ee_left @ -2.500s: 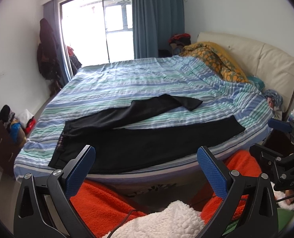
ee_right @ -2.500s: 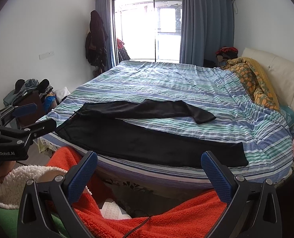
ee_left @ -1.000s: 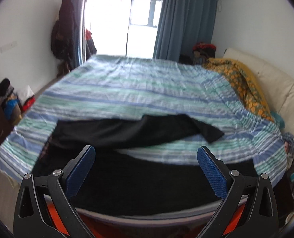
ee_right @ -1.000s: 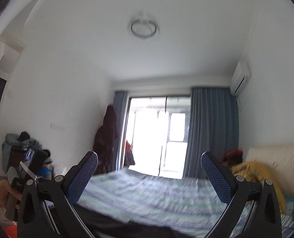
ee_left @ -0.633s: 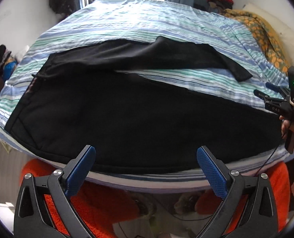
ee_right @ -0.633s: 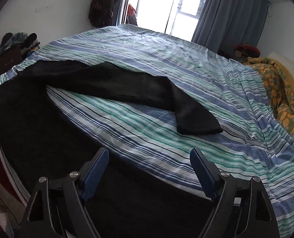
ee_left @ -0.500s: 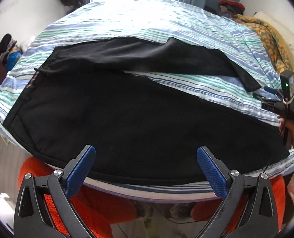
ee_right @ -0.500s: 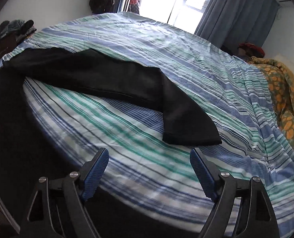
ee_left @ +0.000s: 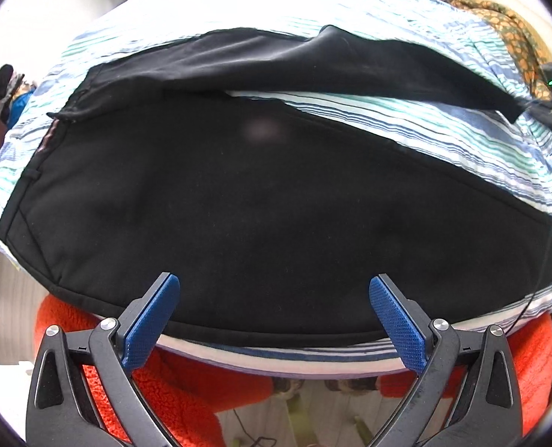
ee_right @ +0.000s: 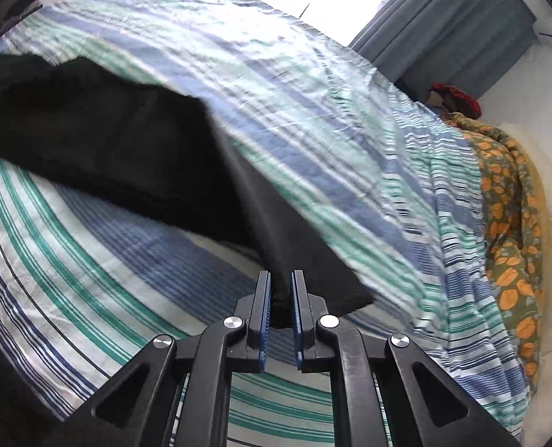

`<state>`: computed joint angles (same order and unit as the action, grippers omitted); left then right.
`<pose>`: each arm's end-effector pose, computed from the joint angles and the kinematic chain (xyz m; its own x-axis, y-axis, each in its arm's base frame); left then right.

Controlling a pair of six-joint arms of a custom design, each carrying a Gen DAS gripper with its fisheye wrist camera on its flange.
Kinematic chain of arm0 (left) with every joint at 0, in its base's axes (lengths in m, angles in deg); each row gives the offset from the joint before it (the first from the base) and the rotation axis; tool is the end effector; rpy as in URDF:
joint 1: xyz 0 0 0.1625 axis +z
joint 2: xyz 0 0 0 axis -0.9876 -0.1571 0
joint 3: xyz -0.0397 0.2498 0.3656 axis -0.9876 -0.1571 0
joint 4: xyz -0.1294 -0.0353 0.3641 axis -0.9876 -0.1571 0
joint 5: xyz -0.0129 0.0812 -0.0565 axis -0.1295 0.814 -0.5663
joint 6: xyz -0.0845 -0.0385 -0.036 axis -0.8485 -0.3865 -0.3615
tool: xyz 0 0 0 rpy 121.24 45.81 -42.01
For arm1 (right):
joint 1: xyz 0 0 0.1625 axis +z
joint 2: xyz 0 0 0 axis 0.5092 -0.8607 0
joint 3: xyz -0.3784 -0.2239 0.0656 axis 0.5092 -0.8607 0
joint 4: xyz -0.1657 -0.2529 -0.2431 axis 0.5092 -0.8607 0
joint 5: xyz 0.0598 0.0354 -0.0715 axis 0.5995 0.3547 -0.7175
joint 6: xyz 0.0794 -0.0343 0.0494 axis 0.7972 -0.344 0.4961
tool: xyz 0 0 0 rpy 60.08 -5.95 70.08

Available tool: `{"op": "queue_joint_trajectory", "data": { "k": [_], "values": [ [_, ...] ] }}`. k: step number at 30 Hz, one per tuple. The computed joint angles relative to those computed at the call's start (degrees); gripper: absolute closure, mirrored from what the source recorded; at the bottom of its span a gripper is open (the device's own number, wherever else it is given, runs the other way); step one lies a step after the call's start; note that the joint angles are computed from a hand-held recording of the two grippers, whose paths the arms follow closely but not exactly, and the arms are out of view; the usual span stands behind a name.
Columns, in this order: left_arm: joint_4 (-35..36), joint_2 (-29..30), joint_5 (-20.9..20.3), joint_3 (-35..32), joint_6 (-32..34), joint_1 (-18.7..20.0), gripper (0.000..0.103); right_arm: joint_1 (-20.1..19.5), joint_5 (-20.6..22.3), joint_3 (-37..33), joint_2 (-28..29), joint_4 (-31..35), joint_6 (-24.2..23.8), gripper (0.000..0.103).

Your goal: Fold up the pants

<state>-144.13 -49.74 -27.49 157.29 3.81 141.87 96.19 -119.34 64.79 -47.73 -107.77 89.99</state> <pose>0.0036 -0.3895 0.4195 -0.6569 0.4632 -0.5949 0.5594 0.8284 0.0273 0.3231 -0.3698 0.1323 -0.2998 0.1989 0.9330 -0.3661 0.8791 -0.3051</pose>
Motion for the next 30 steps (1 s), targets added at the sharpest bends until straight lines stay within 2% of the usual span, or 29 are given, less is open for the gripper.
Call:
{"op": "queue_joint_trajectory", "data": {
  "k": [4,5,6,8,9,11,12,14,15,16,17,18,21,24,26,30],
  "values": [
    [-0.9,0.9,-0.7,-0.1,0.5,0.1,0.001,2.2,0.8,-5.6,-7.8,24.0,12.8,0.093],
    [-0.7,0.9,-0.8,-0.2,0.5,0.0,0.001,2.2,1.2,-7.4,-8.6,28.9,14.7,0.093],
    [-0.5,0.9,-0.9,-0.1,0.5,-0.2,0.001,1.9,1.6,-8.5,-9.3,31.4,14.3,0.093],
    [-0.2,0.8,-0.8,0.1,0.9,-0.6,0.001,0.4,3.8,-9.7,-10.9,29.2,10.0,0.093],
    [-0.2,0.7,-0.7,0.2,1.1,-0.8,0.001,-0.7,6.0,-9.5,-12.3,24.5,7.0,0.093],
    [0.0,0.5,-0.4,0.5,1.2,-1.2,0.001,-5.0,13.6,-8.0,-15.5,12.5,-0.8,0.093],
    [0.3,0.6,-0.3,0.5,0.9,-1.3,0.001,-7.1,15.7,-6.8,-16.5,8.6,-2.0,0.093],
    [1.2,0.7,0.1,0.3,0.4,-1.6,0.001,-10.8,17.8,-6.3,-16.7,8.1,0.1,0.079],
    [1.6,0.6,0.4,0.3,0.1,-1.9,0.001,-12.0,16.4,-6.2,-16.0,11.4,4.3,0.057],
    [1.7,0.5,0.8,0.3,0.2,-2.0,0.001,-12.7,14.7,-5.6,-15.8,14.3,7.8,0.048],
    [1.5,0.3,1.2,0.3,0.4,-2.1,0.001,-13.1,13.2,-4.1,-16.2,14.8,9.9,0.042],
    [1.2,0.0,1.5,0.3,0.5,-2.0,0.001,-13.3,12.7,-2.0,-17.1,12.9,10.8,0.042],
    [0.2,1.1,2.1,-0.2,0.4,-0.7,0.001,-13.4,14.2,7.6,-21.3,-3.4,9.4,0.043],
    [-4.1,4.7,2.4,-2.4,3.3,1.1,0.001,-9.5,16.1,16.0,-21.7,-21.4,10.5,0.043],
    [-10.7,8.7,0.2,-6.0,6.4,2.8,0.001,-4.7,17.2,19.9,-18.3,-33.4,10.1,0.043],
    [-23.3,20.6,-5.7,-15.9,7.7,5.9,0.001,7.0,16.4,22.7,-3.8,-57.4,8.4,0.042]
  ]
}}
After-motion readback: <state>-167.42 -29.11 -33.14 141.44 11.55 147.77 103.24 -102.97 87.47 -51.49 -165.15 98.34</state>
